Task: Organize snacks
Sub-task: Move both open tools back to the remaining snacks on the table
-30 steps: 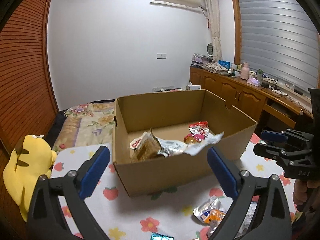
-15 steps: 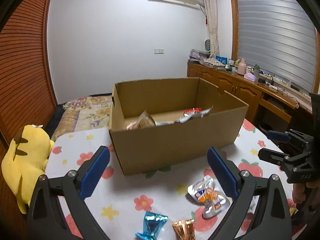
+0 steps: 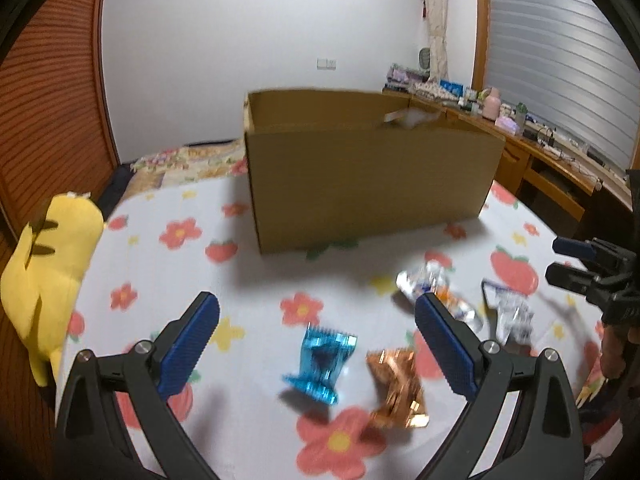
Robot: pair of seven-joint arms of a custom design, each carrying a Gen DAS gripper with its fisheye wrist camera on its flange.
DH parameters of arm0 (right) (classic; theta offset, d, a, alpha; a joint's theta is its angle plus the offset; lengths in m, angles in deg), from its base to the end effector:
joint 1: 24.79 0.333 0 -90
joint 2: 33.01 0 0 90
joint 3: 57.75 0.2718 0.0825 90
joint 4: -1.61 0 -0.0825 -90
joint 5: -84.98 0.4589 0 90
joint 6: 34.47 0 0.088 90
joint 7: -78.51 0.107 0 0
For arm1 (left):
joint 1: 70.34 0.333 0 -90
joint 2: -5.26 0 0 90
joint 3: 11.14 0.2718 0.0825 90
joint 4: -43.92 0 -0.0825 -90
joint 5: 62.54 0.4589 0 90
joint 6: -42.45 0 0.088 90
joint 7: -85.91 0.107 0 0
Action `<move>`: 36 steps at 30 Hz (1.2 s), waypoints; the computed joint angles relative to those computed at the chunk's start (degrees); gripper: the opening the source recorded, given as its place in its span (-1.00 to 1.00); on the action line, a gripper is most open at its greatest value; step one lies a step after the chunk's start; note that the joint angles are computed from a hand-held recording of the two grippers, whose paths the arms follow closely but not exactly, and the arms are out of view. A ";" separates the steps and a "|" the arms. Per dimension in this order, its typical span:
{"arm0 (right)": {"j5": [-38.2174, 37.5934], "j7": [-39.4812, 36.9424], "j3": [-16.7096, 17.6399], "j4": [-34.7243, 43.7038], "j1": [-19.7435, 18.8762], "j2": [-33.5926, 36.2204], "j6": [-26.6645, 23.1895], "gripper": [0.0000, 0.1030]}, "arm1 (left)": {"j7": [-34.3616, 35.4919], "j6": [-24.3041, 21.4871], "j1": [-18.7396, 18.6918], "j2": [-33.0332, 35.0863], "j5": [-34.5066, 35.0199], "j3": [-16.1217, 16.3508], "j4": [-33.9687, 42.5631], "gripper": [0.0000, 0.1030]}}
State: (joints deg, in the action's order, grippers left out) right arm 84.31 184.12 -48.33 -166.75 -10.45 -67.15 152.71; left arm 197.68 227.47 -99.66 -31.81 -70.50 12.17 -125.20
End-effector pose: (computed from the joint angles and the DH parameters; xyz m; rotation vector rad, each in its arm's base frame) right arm 0.4072 0.1684 0.3462 -1.7520 1.4738 -0.5966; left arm 0.4321 -0.0637 0.3375 -1.4607 1.9855 -1.0018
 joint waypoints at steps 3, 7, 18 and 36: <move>-0.04 -0.33 -1.52 -0.51 1.74 0.25 -0.46 0.76 | 0.08 -0.88 1.31 -0.34 -0.11 -0.54 -1.09 0.92; 0.01 -0.97 -4.33 -1.38 4.81 0.24 -1.25 0.76 | 0.86 -1.71 1.70 -0.61 -0.80 -0.12 -1.72 0.92; 1.72 -3.95 -12.02 -3.63 12.59 -0.78 -3.34 0.76 | 3.05 -3.84 1.99 1.97 -3.38 -1.82 -0.16 0.91; 8.75 -12.80 -24.69 1.26 25.48 3.64 -5.02 0.71 | 6.12 -5.80 2.62 4.24 -8.10 -3.90 1.58 0.90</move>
